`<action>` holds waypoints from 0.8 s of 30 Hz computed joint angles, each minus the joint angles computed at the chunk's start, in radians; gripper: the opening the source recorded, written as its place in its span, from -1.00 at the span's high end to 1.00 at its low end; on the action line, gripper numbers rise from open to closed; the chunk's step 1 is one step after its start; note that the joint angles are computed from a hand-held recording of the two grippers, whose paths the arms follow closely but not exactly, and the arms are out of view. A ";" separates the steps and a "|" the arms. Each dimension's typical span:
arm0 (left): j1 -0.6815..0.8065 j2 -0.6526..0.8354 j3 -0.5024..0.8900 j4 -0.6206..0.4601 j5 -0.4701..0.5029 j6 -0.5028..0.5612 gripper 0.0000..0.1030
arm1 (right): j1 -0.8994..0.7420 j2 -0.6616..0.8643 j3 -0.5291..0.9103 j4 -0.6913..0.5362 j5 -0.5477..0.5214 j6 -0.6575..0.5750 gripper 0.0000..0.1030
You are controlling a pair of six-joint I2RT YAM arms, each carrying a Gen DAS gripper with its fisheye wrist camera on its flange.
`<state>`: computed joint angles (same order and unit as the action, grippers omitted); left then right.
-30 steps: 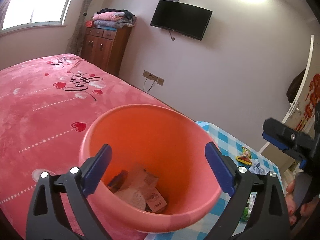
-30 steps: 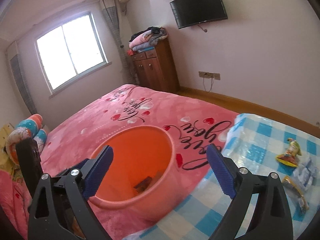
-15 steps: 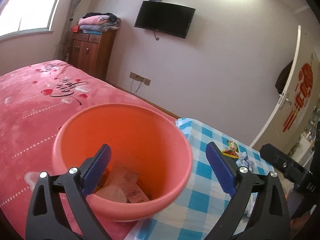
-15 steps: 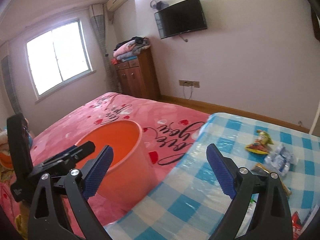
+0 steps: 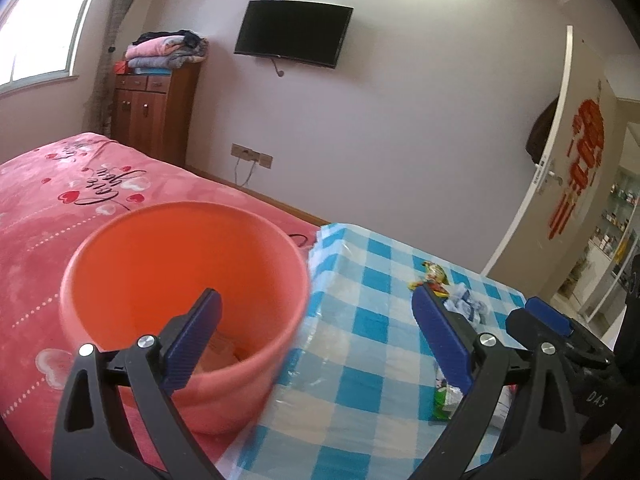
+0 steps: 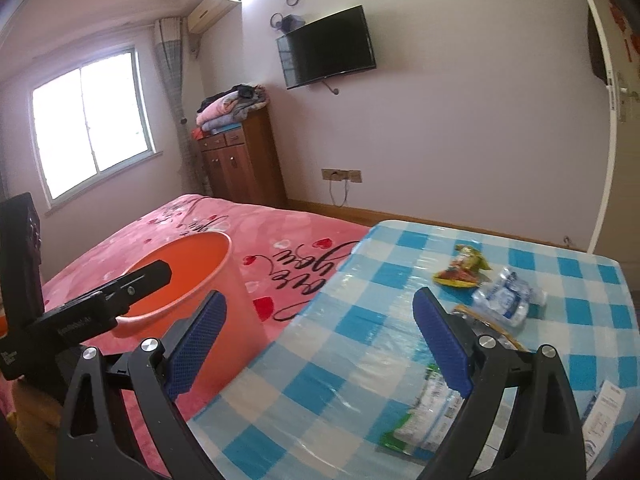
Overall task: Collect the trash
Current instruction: 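Lift both open grippers away from the bucket back over the table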
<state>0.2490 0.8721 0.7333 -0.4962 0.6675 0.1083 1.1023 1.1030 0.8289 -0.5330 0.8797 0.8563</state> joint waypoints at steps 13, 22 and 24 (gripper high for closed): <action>-0.215 -0.101 -0.071 -0.017 -0.133 -0.031 -0.87 | 0.118 -0.084 -0.090 -0.205 0.091 0.242 -0.81; -0.376 -0.130 -0.097 -0.005 -0.248 -0.075 -0.87 | 0.175 -0.160 -0.171 -0.345 0.106 0.439 -0.81; -0.412 -0.131 -0.100 0.002 -0.274 -0.089 -0.87 | 0.189 -0.179 -0.185 -0.379 0.110 0.480 -0.81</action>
<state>-0.1630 0.7411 0.6330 -0.4942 0.3935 0.0195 1.2910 0.9243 0.6437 -0.9119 0.9894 1.3367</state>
